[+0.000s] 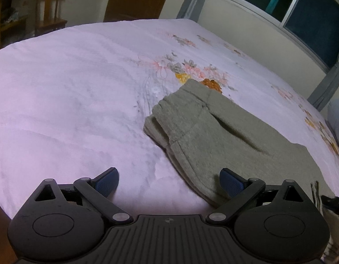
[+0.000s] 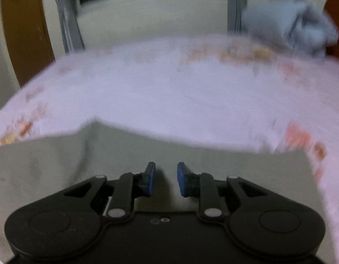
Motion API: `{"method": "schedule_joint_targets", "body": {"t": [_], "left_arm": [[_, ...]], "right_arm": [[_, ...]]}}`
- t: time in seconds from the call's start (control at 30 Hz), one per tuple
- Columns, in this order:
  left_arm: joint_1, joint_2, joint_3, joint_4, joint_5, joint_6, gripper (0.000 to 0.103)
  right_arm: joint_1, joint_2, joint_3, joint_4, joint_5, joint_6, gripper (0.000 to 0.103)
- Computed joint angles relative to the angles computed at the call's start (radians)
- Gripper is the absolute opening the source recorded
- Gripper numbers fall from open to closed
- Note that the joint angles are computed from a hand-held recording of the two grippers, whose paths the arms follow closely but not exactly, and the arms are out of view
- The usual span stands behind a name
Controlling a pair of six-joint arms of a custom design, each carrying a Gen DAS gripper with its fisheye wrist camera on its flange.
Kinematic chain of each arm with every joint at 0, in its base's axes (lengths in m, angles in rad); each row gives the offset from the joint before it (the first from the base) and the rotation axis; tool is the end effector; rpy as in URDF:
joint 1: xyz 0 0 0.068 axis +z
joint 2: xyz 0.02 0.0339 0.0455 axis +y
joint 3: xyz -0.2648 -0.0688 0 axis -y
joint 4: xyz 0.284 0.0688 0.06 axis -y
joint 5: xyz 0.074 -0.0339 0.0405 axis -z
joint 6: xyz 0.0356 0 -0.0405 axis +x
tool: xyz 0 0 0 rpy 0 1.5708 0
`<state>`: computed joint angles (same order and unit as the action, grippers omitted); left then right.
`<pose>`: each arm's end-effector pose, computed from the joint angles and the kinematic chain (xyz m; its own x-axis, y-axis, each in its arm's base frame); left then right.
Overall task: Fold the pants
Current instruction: 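Open the right tool to release the fold and hover above the pants, then grasp the end of the folded sweatpants with the left tool and lift it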
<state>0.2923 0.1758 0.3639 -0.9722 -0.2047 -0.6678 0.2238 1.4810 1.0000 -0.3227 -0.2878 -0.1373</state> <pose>0.0976 0.0369 0.1950 -0.2709 -0.7147 -0.6448 -0.7485 0.5776 -0.3257 0.3398 0.0877 0.2212 -0.6400 -0.2803 -0.7155 -0.4972 0.8610 0.1074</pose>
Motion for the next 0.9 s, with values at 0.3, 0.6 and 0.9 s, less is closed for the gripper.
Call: {"method": "schedule_joint_targets", "body": {"t": [0.3,0.6,0.9], "left_arm": [[0.015,0.000,-0.018,0.091,0.087,-0.027,0.098],[0.420,-0.034,-0.220,0.395,0.572,-0.089,0.097],[0.477,0.125,-0.291,0.698,0.635,-0.214,0.097]], "right_arm": [[-0.067,-0.137,-0.061,-0.067,-0.265,-0.087,0.033],[-0.256,-0.251,-0.134,-0.037,-0.381,-0.159,0.059],[-0.322,-0.210,-0.132,-0.053,-0.439,-0.161,0.066]]}}
